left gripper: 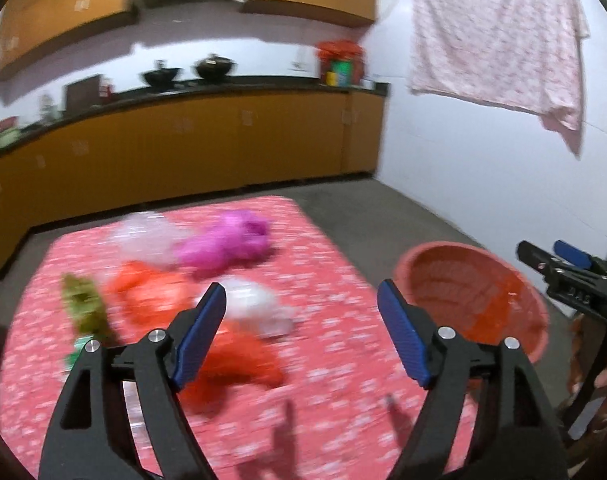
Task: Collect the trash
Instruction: 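Grasp the green bag with the left tool while the right tool grasps the white bag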
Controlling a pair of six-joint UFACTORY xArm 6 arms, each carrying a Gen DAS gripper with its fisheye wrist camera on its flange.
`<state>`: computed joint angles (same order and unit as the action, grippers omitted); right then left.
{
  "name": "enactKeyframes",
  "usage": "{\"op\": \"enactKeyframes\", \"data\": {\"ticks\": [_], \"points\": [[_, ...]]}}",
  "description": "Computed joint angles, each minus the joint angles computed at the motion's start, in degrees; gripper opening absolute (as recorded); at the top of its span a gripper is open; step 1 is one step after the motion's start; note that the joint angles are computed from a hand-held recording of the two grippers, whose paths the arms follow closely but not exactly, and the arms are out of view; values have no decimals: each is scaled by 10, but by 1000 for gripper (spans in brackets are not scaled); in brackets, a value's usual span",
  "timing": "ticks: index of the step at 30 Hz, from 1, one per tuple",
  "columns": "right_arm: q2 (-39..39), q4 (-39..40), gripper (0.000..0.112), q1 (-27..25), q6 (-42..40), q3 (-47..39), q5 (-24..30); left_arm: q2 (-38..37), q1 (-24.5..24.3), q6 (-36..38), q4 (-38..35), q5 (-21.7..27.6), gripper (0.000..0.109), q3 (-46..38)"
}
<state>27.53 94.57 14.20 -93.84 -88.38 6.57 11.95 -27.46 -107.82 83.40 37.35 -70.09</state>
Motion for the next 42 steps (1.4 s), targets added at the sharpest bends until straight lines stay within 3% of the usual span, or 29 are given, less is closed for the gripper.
{"op": "enactKeyframes", "data": {"ticks": [3,5,9,18,22,27,30,31,32,34,35,38,42], "points": [[-14,13,95,20,-18,18,19,-50,-7,-20,-2,64,78,65],[-16,-24,94,35,19,24,35,-89,-8,-29,-18,108,78,113],[-12,-57,89,70,47,30,33,-133,14,-36,-59,138,78,175],[-1,-75,88,125,56,30,6,-98,91,8,-138,29,62,198],[9,-95,88,133,72,18,-2,-92,109,10,-142,1,61,205],[31,-152,88,142,131,-3,0,-82,139,45,-152,-40,38,201],[43,-196,88,148,174,-13,5,-102,153,28,-146,-65,39,225],[46,-202,88,150,178,-15,6,-109,159,20,-142,-75,42,234],[48,-204,88,153,177,-16,7,-115,165,16,-143,-87,54,244],[52,-204,88,157,172,-19,6,-124,170,7,-145,-102,58,259],[55,-211,88,159,177,-20,7,-123,171,5,-145,-108,56,260],[59,-220,88,162,188,-23,8,-130,175,-11,-129,-128,39,273],[63,-235,88,165,199,-26,6,-134,170,9,-125,-114,35,275]]}}
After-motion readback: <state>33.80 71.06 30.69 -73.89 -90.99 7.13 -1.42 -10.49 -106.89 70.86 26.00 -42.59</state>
